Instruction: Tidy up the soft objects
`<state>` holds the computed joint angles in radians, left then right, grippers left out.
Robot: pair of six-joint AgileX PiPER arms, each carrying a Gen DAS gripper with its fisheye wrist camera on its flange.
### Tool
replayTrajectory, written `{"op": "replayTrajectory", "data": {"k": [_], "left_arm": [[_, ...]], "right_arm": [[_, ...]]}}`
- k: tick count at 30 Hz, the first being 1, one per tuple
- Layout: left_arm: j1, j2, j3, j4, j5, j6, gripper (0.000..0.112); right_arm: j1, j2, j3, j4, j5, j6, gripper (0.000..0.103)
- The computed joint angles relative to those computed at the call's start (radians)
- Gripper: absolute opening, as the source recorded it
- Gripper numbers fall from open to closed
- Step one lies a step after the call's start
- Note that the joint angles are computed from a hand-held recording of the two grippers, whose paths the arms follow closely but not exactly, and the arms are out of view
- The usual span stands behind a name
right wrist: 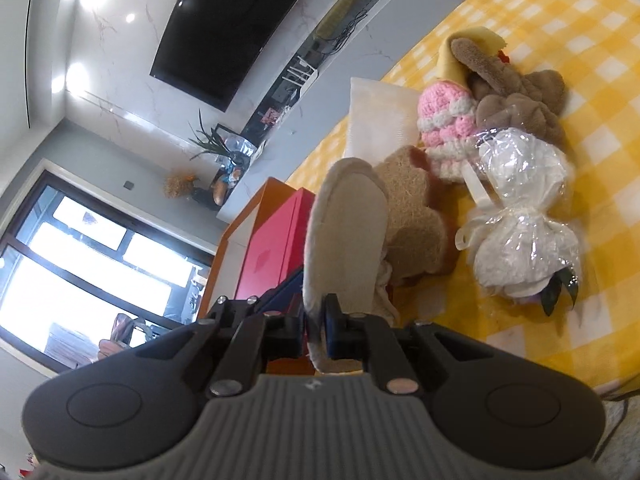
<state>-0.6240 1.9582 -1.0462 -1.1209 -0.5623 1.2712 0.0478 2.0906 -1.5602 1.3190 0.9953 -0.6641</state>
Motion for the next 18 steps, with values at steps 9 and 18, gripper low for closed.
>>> {"op": "replayTrajectory", "data": {"k": [9,18], "left_arm": [[0.089,-0.11,0.062,0.118,0.072,-0.297,0.007],[0.273,-0.262,0.099,0.544,0.386,-0.837,0.006]], "right_arm": [[-0.013,-0.03,0.06,0.056,-0.045,-0.054,0.069],[0.055,-0.147,0.156,-0.14,-0.491,0.142,0.083]]}}
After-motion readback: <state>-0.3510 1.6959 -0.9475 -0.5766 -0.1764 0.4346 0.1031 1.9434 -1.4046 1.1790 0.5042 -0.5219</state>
